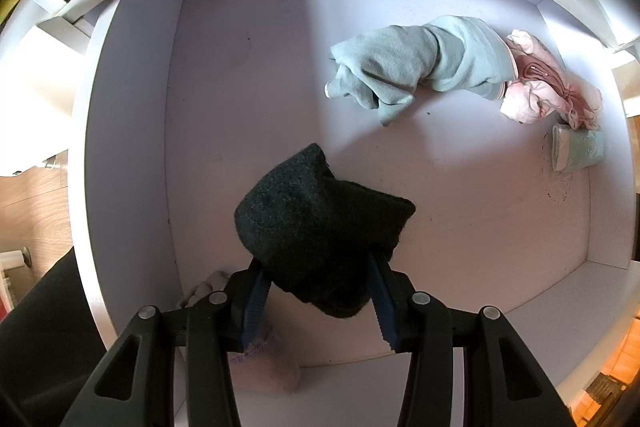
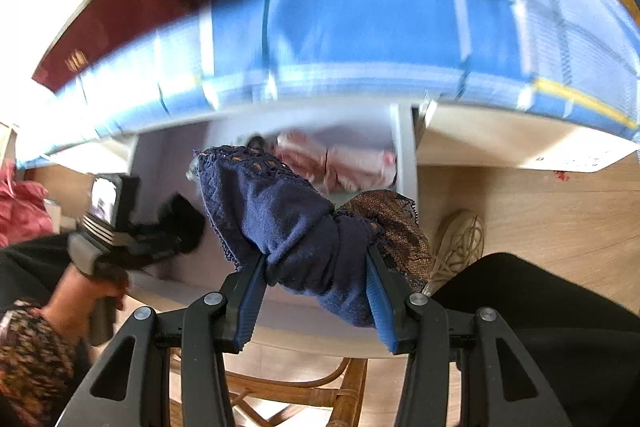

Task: Organize soft objects
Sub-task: 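Carry the black lace cloth to the gold tray and open the right tool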

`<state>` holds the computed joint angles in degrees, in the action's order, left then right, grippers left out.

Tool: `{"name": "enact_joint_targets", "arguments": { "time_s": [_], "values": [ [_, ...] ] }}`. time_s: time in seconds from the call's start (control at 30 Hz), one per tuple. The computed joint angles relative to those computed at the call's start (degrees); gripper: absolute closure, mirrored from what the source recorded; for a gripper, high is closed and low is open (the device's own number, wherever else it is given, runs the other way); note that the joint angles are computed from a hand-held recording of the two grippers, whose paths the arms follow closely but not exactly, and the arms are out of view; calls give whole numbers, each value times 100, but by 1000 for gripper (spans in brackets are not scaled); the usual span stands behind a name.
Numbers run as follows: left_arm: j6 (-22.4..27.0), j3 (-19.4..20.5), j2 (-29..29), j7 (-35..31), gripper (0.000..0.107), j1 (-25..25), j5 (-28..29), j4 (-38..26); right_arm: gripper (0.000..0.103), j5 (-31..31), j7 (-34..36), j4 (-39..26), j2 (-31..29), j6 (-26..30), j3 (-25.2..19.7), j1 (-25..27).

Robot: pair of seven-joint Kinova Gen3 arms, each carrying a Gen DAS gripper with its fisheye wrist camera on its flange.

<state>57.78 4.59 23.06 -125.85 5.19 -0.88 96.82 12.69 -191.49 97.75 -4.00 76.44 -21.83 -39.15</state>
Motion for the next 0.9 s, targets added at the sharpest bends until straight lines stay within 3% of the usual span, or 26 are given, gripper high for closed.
{"name": "enact_joint_targets", "arguments": {
  "time_s": [0.27, 0.47, 0.7, 0.9],
  "values": [
    [-19, 1, 35, 18, 60, 12, 7, -5, 56, 535, 188, -902, -221, 1122, -126, 121],
    [-52, 7, 36, 36, 60, 31, -1, 24, 55, 1002, 739, -1773, -155, 1855, -108, 246],
    [-2, 11, 31, 58, 60, 34, 15, -3, 55, 1675, 1955, -3090, 435, 2511, 267, 305],
    [41, 15, 26, 73, 60, 41, 33, -22, 55, 1843, 2929, -4051, 995, 2697, 850, 253]
  ]
}}
